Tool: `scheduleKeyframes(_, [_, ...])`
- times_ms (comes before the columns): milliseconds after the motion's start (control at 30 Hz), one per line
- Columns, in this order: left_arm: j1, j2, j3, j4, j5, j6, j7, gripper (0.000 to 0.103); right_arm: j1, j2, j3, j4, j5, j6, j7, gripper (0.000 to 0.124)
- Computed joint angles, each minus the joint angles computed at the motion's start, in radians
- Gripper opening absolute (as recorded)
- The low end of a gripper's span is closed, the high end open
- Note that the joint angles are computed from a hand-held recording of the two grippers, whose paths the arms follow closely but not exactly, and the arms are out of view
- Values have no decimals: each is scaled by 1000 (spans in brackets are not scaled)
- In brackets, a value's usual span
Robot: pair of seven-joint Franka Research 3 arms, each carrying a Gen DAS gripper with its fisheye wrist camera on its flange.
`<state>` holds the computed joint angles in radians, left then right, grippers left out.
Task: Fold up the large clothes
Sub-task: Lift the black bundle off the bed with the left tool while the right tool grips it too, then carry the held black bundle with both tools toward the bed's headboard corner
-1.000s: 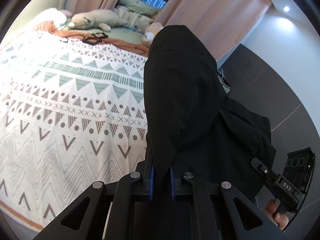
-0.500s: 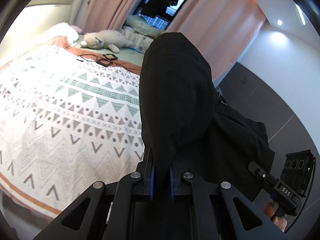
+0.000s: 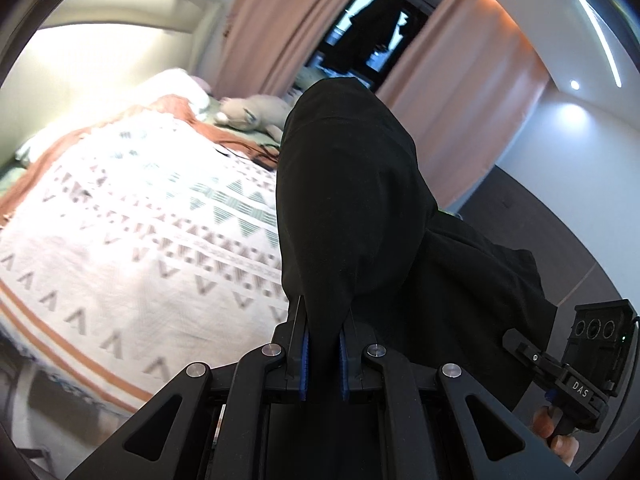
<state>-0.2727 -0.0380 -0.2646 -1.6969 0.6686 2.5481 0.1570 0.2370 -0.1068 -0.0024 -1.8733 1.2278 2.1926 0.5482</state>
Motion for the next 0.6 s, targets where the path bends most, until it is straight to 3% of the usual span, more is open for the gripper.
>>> scheduleKeyframes(267, [77,-201,14,-199,-35,-8,9,11,84,31,68,14,-2,27,-5,10])
scheduleKeyframes(600, [165,-339,39,-326,-141,-52,121,10,164,151,144,122,-52,42,40,10])
